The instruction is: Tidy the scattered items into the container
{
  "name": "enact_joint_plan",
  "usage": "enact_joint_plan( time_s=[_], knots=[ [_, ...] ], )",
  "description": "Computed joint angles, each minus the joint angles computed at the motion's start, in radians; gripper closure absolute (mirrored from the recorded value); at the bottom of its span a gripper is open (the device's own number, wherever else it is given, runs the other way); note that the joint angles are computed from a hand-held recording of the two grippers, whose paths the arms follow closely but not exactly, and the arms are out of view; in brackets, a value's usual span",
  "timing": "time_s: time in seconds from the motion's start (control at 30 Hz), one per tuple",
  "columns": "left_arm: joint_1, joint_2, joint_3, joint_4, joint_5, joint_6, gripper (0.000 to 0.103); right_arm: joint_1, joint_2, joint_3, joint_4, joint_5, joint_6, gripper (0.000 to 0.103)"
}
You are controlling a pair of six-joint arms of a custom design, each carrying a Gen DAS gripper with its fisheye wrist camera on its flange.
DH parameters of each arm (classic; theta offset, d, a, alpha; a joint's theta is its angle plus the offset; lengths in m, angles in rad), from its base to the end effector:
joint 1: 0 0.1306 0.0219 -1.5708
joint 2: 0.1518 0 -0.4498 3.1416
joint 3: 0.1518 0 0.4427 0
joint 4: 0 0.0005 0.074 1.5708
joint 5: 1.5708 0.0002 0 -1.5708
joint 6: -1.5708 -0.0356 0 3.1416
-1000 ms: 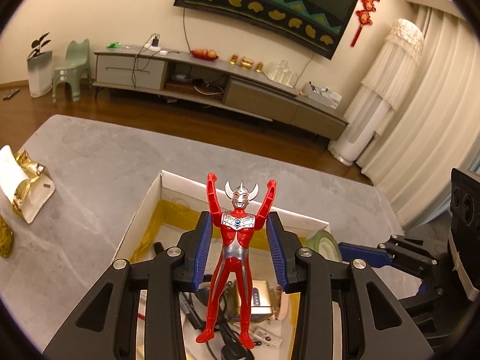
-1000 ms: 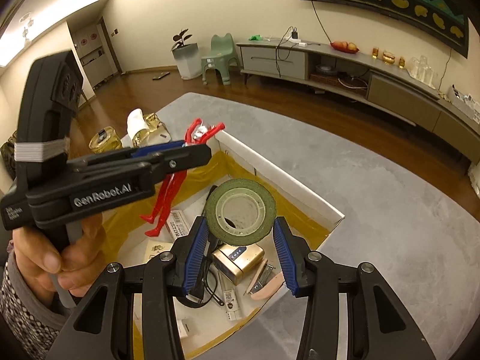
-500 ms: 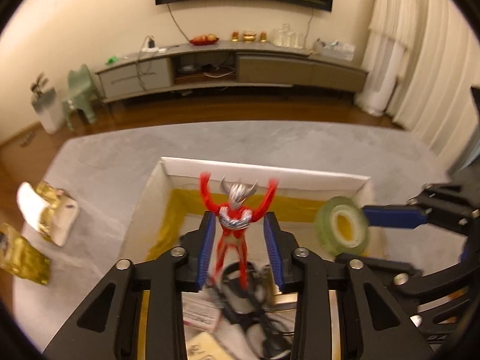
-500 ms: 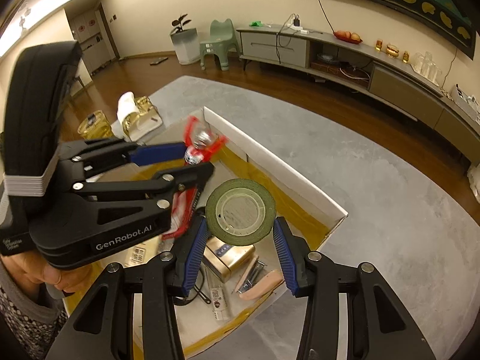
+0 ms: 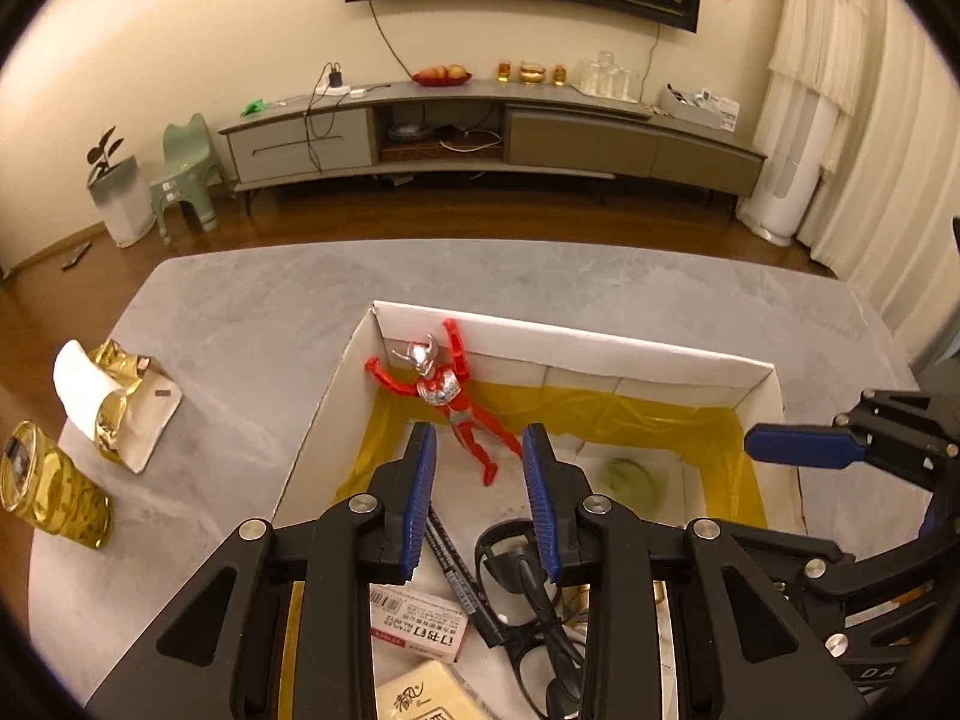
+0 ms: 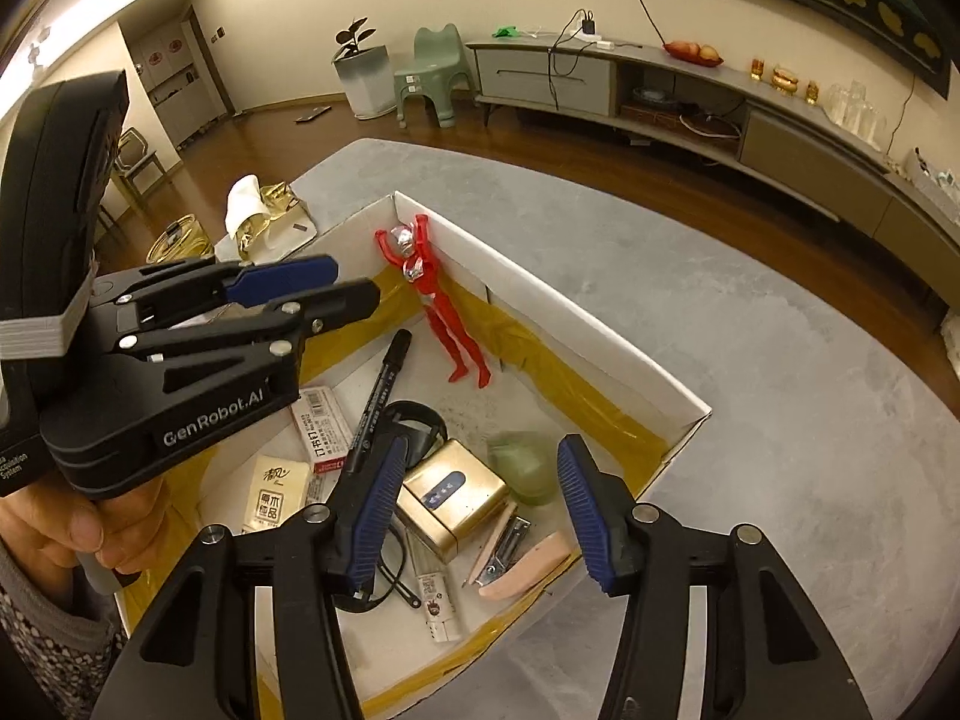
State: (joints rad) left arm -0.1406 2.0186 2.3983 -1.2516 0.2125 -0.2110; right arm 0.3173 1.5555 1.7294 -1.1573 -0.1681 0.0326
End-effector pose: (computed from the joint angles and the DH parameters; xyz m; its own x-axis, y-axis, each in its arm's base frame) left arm 0.7482 -0.1140 0.5826 -0.6844 0.3036 -0.6629 0.4241 0.9053 -0.0231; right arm 0.5488 0.1860 0.5619 -0.7775 -0.2891 -0.5584 -0.4212 0.8988 0.1211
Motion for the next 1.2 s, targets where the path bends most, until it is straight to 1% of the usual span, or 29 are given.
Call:
enact_joint_plan(
  time_s=[0.07, 0.2, 0.3, 0.37, 0.4, 0.43, 0.53, 0.67, 0.73, 0.83, 0.93, 1.03, 1.1, 1.2],
  knots=[
    [0.000, -0.006, -0.010, 0.007, -0.003, 0.003, 0.072, 0.003, -0.005, -0.001, 0.005, 0.003, 0.000, 0.048],
    [0.016, -0.018, -0.025, 0.028, 0.004, 0.035, 0.071, 0.009, -0.017, -0.004, 0.012, 0.017, -0.004, 0.048],
    [0.037, -0.034, -0.042, 0.035, 0.031, 0.053, 0.071, 0.010, -0.026, -0.001, 0.013, 0.008, -0.020, 0.048],
    [0.045, -0.062, -0.081, 0.056, 0.037, 0.053, 0.071, 0.014, -0.037, -0.001, 0.019, 0.005, -0.034, 0.046],
    [0.049, -0.075, -0.100, 0.066, 0.041, 0.053, 0.071, 0.016, -0.043, -0.002, 0.023, 0.004, -0.040, 0.042],
    [0.050, -0.094, -0.127, 0.083, 0.038, 0.048, 0.071, 0.019, -0.050, -0.004, 0.027, 0.004, -0.045, 0.040],
    [0.049, -0.155, -0.212, 0.152, 0.027, 0.032, 0.069, 0.032, -0.071, -0.014, 0.038, 0.023, -0.057, 0.038],
    [0.057, -0.223, -0.297, 0.222, 0.071, 0.045, 0.067, 0.044, -0.106, -0.041, 0.055, 0.037, -0.094, 0.036],
    [0.060, -0.252, -0.330, 0.253, 0.096, 0.057, 0.066, 0.046, -0.133, -0.068, 0.066, 0.032, -0.126, 0.035],
    [0.060, -0.287, -0.373, 0.296, 0.110, 0.064, 0.065, 0.049, -0.172, -0.114, 0.079, 0.030, -0.164, 0.033],
    [0.064, -0.314, -0.407, 0.322, 0.132, 0.063, 0.064, 0.054, -0.221, -0.181, 0.083, 0.063, -0.160, 0.033],
    [0.063, -0.332, -0.426, 0.323, 0.143, 0.062, 0.062, 0.052, -0.264, -0.242, 0.082, 0.084, -0.166, 0.033],
    [0.060, -0.344, -0.441, 0.319, 0.147, 0.066, 0.059, 0.040, -0.287, -0.278, 0.077, 0.074, -0.179, 0.032],
    [0.052, -0.367, -0.472, 0.314, 0.151, 0.074, 0.057, 0.025, -0.319, -0.311, 0.074, 0.053, -0.205, 0.032]
  ],
)
